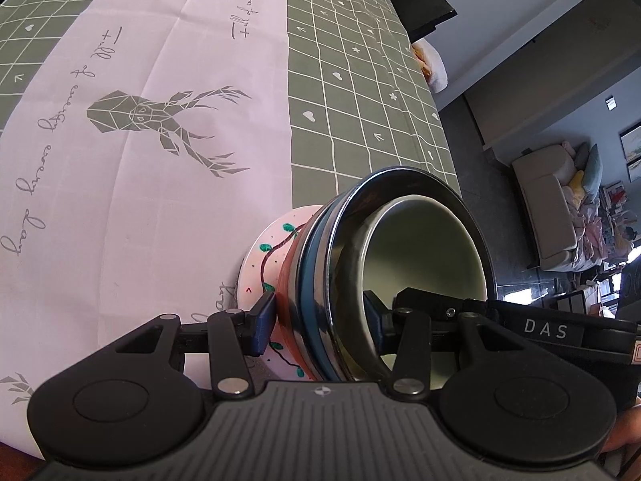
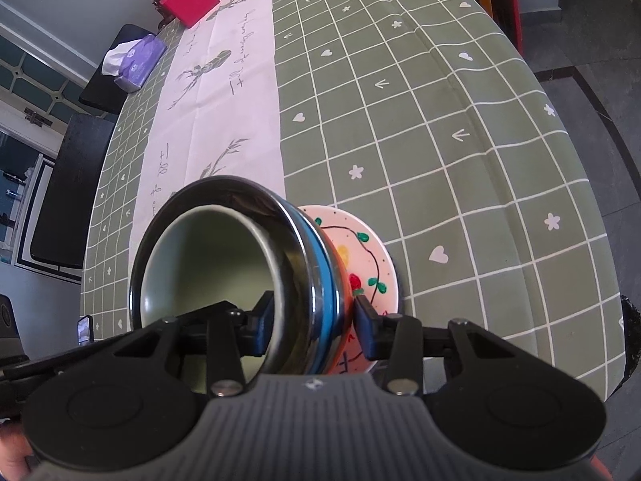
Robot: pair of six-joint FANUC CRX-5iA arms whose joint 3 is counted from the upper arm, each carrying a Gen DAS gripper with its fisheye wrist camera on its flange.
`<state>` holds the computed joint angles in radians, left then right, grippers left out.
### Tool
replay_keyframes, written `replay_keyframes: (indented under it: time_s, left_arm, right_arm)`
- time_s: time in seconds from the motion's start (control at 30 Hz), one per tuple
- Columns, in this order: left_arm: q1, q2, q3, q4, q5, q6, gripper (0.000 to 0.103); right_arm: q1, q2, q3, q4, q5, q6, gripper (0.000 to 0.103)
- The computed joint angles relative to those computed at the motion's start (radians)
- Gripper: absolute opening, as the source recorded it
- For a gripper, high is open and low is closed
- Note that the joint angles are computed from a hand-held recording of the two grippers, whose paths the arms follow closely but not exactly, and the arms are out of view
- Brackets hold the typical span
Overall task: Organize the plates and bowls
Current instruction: 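Lower the bowl stack onto the painted plate with both grippers, then open both grippers and pull them back from the stack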
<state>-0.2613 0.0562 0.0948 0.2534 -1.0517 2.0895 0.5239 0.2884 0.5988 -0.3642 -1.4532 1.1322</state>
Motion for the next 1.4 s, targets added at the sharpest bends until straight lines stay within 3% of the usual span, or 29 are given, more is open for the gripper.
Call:
replay_keyframes:
  time_s: [0.6, 0.83, 0.9, 1.0, 1.13, 1.23, 1.4]
  left_arm:
    - [-0.022, -0.008, -0.017, -0.031, 0.029, -0.022, 0.052]
    - [-0.028, -0.011, -0.012, -0.045, 0.035, -0.058, 0.055]
    - [-0.030, -0.019, -0.017, -0.056, 0.053, -0.068, 0.068]
    - [-0.031, -0.029, -0.018, -0.068, 0.071, -0.081, 0.077]
    - [-0.030, -0.042, -0.021, -0.087, 0.082, -0.082, 0.079]
    - [-0.027, -0.080, -0.056, -0.098, 0.137, -0.094, 0.079]
    - [-0.062, -0.150, -0.057, -0.249, 0.198, -0.072, 0.081]
  right_arm:
    - [0.000, -0.007, -0.026, 0.003, 0.014, 0.040, 0.041]
    - [-0.015, -0.004, -0.021, -0.031, 0.002, 0.040, 0.052]
    - [-0.016, -0.005, -0.025, -0.030, 0.004, 0.041, 0.058]
    - [-0.025, -0.010, -0.030, -0.046, 0.011, 0.045, 0.063]
    - [-0.030, -0.019, -0.034, -0.048, 0.024, 0.054, 0.074]
    - [-0.033, -0.033, -0.039, -0.047, 0.039, 0.069, 0.079]
    - [-0.006, -0.086, -0.072, 0.027, 0.101, 0.087, 0.084]
